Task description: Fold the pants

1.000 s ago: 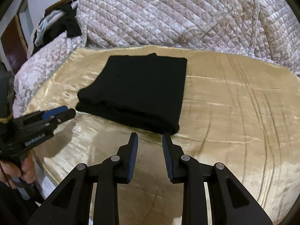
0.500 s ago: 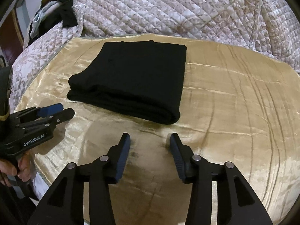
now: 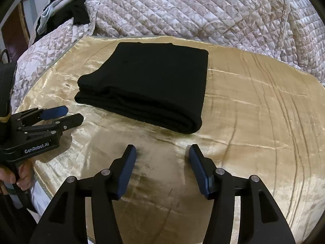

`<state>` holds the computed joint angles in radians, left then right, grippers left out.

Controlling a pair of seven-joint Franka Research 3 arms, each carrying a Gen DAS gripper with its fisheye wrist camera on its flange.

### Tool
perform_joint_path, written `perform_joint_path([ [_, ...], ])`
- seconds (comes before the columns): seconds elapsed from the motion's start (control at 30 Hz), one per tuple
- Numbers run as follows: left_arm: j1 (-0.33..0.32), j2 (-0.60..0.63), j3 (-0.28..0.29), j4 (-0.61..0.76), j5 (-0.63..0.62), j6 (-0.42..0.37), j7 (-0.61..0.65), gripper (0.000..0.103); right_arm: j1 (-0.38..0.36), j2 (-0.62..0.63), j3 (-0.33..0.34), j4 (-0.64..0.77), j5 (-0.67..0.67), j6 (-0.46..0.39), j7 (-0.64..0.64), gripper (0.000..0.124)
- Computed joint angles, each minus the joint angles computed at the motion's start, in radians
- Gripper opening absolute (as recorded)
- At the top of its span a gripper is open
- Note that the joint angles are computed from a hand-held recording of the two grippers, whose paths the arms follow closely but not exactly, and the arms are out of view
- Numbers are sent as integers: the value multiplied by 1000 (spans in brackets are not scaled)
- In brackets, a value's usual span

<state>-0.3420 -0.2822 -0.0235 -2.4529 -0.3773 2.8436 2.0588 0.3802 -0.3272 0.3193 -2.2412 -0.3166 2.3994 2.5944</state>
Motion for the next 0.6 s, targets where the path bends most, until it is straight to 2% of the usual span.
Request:
perform_joint_path([
  [0.6, 1, 2, -1, 1, 0, 0, 5, 65, 3, 5, 0, 6, -9, -7, -8, 60],
])
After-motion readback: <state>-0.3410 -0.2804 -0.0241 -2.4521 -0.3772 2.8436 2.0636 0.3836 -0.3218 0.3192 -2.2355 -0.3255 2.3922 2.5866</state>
